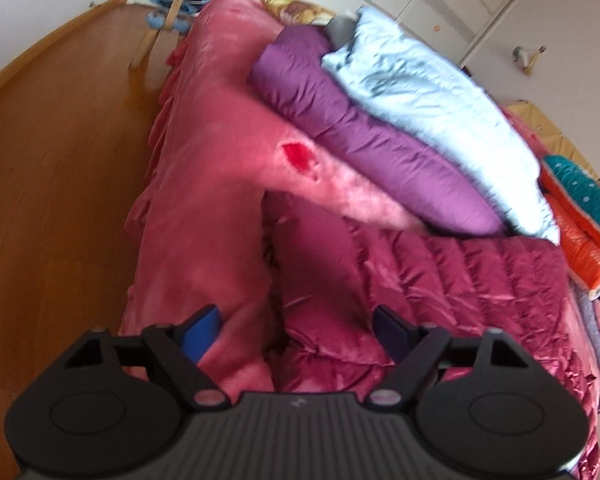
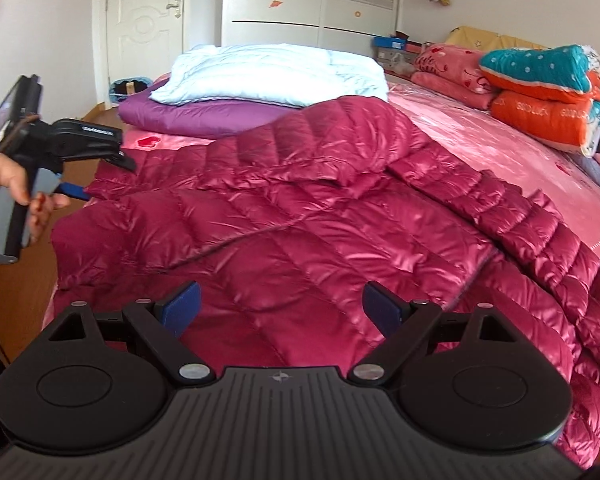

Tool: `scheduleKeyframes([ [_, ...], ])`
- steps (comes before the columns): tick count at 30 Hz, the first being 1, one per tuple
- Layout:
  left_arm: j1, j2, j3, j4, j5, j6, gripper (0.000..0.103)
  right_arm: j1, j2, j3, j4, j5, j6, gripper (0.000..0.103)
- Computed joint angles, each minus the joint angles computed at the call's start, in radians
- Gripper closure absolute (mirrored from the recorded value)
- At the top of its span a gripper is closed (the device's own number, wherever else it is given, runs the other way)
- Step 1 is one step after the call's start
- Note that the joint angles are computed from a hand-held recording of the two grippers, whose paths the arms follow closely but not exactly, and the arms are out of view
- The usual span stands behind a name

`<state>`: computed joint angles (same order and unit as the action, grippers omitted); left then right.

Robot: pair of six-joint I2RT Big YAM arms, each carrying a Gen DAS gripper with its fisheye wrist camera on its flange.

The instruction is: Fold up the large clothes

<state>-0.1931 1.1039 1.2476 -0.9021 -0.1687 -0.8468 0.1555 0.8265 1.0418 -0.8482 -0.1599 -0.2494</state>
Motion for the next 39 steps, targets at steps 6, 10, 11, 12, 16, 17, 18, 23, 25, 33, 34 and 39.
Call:
scheduleKeyframes([
  [6, 0.023, -0.004, -0.003, 0.017, 0.019, 0.007, 0.056, 0.011, 0.022, 0.027, -0.005, 0.011, 0.027, 0.000],
  [10, 0.057, -0.052, -0.053, 0.159, 0.130, -0.032, 0.091, -0.017, 0.070, 0.051, 0.032, -0.029, 0.075, 0.000],
  [11, 0.055, -0.064, -0.063, 0.203, 0.145, -0.034, 0.092, -0.015, 0.075, 0.053, 0.043, -0.028, 0.076, 0.000],
  [12, 0.047, -0.067, -0.065, 0.237, 0.147, -0.019, 0.092, -0.009, 0.077, 0.053, 0.056, -0.018, 0.070, 0.000],
  [16, 0.009, -0.086, -0.075, 0.363, 0.188, 0.038, 0.092, 0.056, 0.079, 0.031, 0.132, 0.047, 0.000, 0.000],
  [17, -0.001, -0.087, -0.076, 0.389, 0.201, 0.048, 0.092, 0.075, 0.078, 0.023, 0.156, 0.061, -0.023, 0.000],
  [18, -0.010, -0.085, -0.073, 0.408, 0.211, 0.060, 0.092, 0.096, 0.079, 0.012, 0.186, 0.077, -0.045, 0.000],
  [23, -0.037, -0.072, -0.064, 0.453, 0.269, 0.103, 0.092, 0.183, 0.109, -0.022, 0.305, 0.125, -0.149, 0.000],
  [25, -0.045, -0.063, -0.059, 0.455, 0.285, 0.112, 0.092, 0.202, 0.128, -0.022, 0.329, 0.128, -0.194, 0.000],
  [33, -0.022, -0.046, -0.051, 0.493, 0.386, 0.110, 0.092, 0.261, 0.228, 0.033, 0.387, 0.152, -0.215, 0.015],
  [34, -0.019, -0.045, -0.053, 0.498, 0.400, 0.106, 0.092, 0.259, 0.238, 0.040, 0.396, 0.142, -0.212, 0.016],
  [39, -0.011, -0.054, -0.063, 0.526, 0.483, 0.106, 0.092, 0.265, 0.280, 0.047, 0.472, 0.140, -0.269, 0.026],
])
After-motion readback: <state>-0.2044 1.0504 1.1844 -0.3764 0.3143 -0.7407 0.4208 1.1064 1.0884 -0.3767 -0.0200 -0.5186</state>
